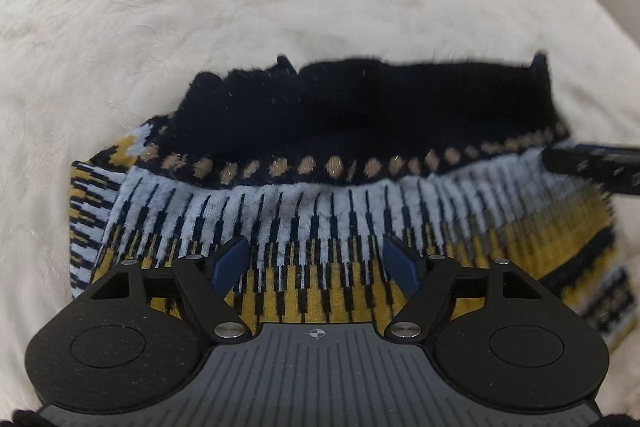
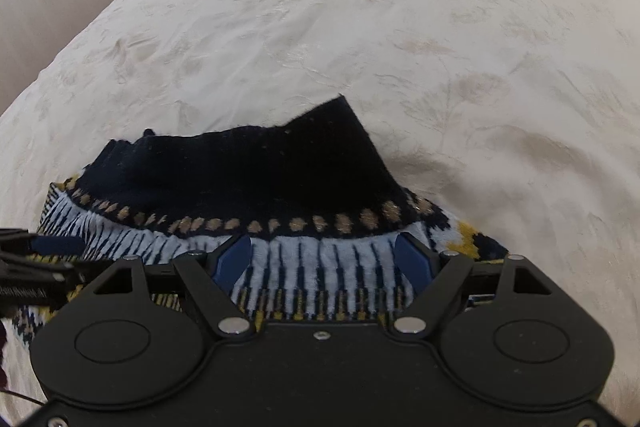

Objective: Fold small clothes

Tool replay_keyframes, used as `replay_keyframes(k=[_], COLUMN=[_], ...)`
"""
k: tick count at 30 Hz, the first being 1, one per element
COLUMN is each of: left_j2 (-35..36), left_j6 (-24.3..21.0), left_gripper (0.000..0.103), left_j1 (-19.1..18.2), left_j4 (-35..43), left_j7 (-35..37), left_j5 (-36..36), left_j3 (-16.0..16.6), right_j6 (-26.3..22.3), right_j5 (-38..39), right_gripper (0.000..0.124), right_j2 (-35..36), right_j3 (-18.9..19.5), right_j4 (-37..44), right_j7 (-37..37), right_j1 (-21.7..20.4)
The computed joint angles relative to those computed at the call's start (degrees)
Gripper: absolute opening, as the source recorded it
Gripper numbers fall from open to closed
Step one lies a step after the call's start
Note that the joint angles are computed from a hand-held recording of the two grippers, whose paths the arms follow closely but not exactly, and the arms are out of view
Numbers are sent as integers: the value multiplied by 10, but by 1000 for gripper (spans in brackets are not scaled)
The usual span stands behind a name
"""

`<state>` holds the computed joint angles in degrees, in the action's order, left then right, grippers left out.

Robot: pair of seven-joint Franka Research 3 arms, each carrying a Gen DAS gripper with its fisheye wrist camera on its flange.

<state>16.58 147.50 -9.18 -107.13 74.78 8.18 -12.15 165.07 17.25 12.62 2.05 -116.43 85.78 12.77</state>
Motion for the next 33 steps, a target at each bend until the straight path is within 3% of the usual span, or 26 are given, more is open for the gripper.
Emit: replay_keyframes(k=[5, 16, 24, 30, 33], left_j2=[30, 44, -16, -52, -40], left_j6=[-17, -55, -73, -68, -78], left_gripper=[91, 92, 92, 93, 96], left_j1=[-14, -17, -1, -25, -36], left_j4=[29, 66, 18, -41, -31], left_j7=[-7, -17, -9, -36, -49], left_j5=[47, 47, -40, -5, 27], left_j3=[11, 7, -14, -9, -5], right_j6=[-2, 3, 10, 12, 11], right_j5=[7, -8, 5, 18, 41], right_gripper=[82, 86, 88, 92, 93], right_j2=[-18, -75, -131, -167, -184], right_j3=[-3, -8, -1, 4, 1], right_j4=[-23, -100, -164, -206, -224], right_j7=[11, 71, 94, 102, 94], right_j1=[-3, -1, -5, -3, 0])
